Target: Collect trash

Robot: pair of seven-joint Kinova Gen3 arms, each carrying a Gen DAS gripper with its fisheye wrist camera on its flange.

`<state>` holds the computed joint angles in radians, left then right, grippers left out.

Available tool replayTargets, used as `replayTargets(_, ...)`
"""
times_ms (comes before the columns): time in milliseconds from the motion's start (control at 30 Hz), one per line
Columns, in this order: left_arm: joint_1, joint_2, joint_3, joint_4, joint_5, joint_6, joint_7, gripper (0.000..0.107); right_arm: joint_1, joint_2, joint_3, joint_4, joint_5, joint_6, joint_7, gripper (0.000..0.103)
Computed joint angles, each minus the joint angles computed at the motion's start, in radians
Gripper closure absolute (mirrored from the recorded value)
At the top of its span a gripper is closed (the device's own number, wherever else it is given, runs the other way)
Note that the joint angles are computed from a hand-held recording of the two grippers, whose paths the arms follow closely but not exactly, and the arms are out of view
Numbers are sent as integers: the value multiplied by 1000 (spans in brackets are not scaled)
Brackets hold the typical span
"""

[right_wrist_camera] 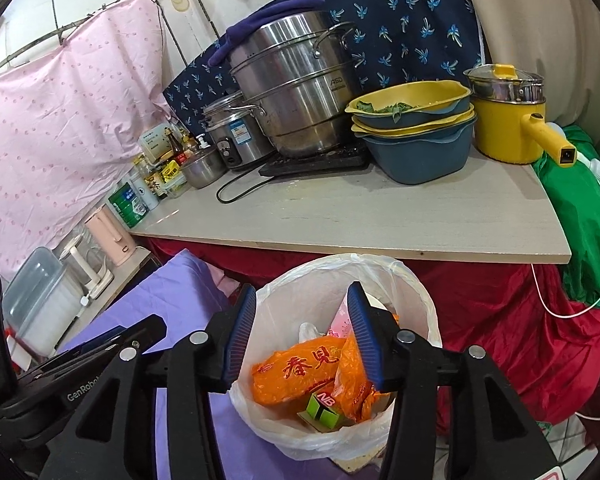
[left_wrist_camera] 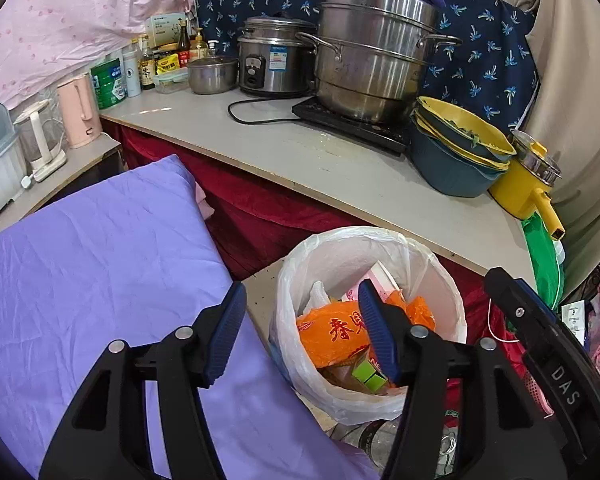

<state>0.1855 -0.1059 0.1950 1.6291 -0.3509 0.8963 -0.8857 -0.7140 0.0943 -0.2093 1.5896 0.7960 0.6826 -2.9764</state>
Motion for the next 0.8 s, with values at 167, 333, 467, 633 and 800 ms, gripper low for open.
replayTargets(167, -6, -29, 8, 8, -13, 11, 7, 50, -22, -11, -16, -10, 33, 41, -8, 46)
replayTargets(333, -19, -62, 22, 20, -24, 25, 13, 43, -42, -19, -38, -22, 53, 88, -10, 41)
replayTargets(467, -37, -96, 49, 39, -55, 38, 37, 36, -64, -26, -56, -30, 81, 135, -22, 35)
replayTargets(633, -64, -144, 65, 61, -56, 58, 38, 26, -100, -23, -79, -52, 108, 225, -11, 28)
replayTargets(800, -97, -186, 89, 75, -59, 77, 41, 22, -136, -21, -96, -62, 137, 306, -15, 20)
